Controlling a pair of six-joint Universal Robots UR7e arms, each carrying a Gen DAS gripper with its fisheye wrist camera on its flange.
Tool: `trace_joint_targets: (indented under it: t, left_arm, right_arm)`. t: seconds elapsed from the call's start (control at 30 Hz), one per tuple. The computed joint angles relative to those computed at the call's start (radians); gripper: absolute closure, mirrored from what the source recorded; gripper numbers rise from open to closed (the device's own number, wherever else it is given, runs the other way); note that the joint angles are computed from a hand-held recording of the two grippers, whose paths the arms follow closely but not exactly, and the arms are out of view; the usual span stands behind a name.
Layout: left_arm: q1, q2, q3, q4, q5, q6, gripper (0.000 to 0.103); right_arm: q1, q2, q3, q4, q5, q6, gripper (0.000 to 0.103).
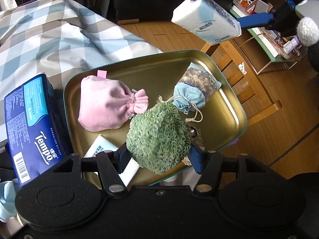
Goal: Organize soft objects
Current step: 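Carry the loofah with the left gripper while the right gripper carries the tissue pack to the tray, then open the left gripper over the tray while the right gripper releases the tissue pack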
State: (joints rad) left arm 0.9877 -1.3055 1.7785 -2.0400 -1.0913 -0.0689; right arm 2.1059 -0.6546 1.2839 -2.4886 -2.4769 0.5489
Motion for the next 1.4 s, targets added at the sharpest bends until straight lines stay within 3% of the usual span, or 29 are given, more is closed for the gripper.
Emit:
trace_joint_targets:
  t: [0.17,0.67,0.9,1.4]
  left_arm:
    - [-0.004,0.005,0.012,-0.014,0.023,0.006,0.035]
    - [0.015,-0.002,0.003,0.010,0.012,-0.008,0.033]
    - [0.018,-0.008,0.004,0.015,0.005,-0.004,0.028]
    - [0.019,-0.025,0.002,0.036,0.012,-0.007,0.028]
  right_arm:
    - [0.003,0.012,-0.016,0.038,-0.013,-0.023,0.029]
    - [0.006,0.042,-0.053,0.063,-0.016,-0.041,0.022]
    - [0.007,0.049,-0.062,0.069,-0.014,-0.045,0.022]
    - [0.009,0.066,-0.083,0.089,-0.011,-0.059,0.021]
